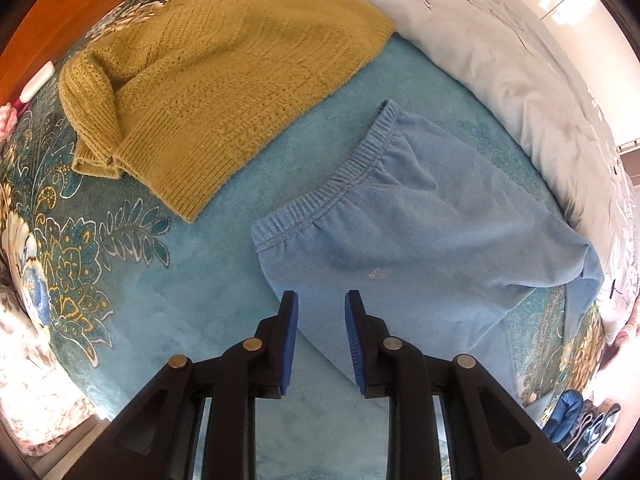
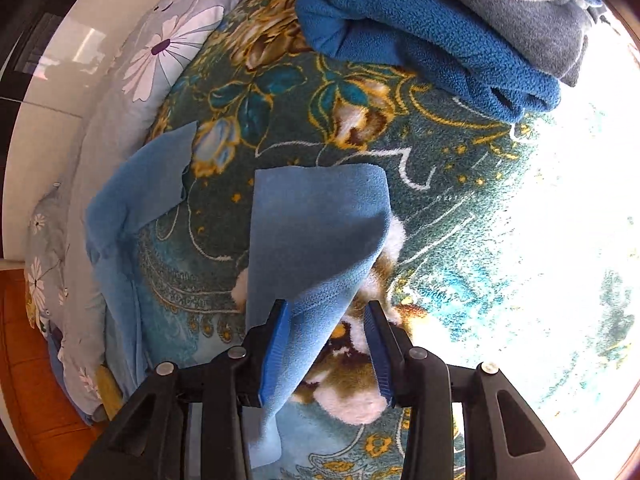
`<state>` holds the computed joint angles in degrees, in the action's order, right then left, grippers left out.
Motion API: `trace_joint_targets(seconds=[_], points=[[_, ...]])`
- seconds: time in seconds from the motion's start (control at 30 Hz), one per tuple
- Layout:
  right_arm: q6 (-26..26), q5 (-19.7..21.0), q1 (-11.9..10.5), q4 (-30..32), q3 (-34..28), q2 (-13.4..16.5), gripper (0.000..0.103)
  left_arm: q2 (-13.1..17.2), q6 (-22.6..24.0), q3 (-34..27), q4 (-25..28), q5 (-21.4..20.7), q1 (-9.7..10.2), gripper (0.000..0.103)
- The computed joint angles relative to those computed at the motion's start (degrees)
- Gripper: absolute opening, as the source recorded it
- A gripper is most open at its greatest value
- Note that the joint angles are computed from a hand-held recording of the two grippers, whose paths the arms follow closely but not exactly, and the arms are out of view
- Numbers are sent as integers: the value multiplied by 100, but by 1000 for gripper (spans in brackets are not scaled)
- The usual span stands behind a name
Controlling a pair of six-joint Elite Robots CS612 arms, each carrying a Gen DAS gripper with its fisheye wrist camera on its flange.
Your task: Fold clothes
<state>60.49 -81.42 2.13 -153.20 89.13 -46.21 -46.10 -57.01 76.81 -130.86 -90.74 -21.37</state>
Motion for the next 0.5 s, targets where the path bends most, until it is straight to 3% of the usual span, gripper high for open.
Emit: trace_joint_targets(seconds=[0.03,0.1,0.3,0.5], points=[[-26,-46,14,77,-50,10,27,20,20,-42,-6,-16,7,25],[-82,-30,20,76,-132,40,12,33,50,-82,-46,-43,10,25],[-760,-245,174,212,-884,282,9,55,104,-137,-116,-41,28,25],[-1679,13,471,981,-2458,1128,9,29,-12,-118,-48,-56,67,25]])
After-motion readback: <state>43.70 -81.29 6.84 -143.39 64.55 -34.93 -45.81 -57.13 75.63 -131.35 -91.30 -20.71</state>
